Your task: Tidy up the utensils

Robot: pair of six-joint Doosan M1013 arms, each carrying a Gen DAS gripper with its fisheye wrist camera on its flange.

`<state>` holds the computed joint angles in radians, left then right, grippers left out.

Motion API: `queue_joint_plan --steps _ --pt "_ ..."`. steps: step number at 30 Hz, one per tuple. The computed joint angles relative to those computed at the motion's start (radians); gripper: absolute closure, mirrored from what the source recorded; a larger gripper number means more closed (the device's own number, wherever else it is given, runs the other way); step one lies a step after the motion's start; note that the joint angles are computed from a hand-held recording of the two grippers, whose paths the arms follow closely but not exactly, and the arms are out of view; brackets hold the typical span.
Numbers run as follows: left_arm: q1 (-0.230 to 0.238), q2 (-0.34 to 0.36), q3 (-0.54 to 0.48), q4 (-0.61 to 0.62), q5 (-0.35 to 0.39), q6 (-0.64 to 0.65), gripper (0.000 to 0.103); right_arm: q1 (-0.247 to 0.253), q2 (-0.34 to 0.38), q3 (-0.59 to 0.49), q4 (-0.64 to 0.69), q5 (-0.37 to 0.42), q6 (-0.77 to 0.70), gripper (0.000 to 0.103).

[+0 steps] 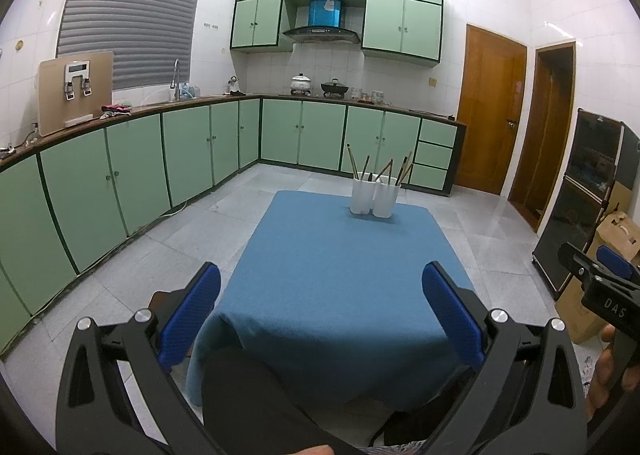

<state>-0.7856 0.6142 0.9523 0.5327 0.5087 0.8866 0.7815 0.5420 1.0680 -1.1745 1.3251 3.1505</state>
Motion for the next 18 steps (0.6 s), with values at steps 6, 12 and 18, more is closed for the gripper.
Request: queue_joint_plan --steps 6,12,18 --pt "0.002 0.003 -0.006 -0.009 0.002 0.009 0.005 0.0 -0.002 0.003 0.0 -0.001 0.0 0.006" --pt "0.001 0.006 -0.008 0.024 0.004 -0.009 0.005 -0.002 -0.001 0.001 -0.001 -0.001 -0.006 0.006" --pt "0.003 0.001 0.004 0.018 -0.017 -0.005 0.005 -0.005 -0.002 0.007 0.0 -0.006 0.001 0.006"
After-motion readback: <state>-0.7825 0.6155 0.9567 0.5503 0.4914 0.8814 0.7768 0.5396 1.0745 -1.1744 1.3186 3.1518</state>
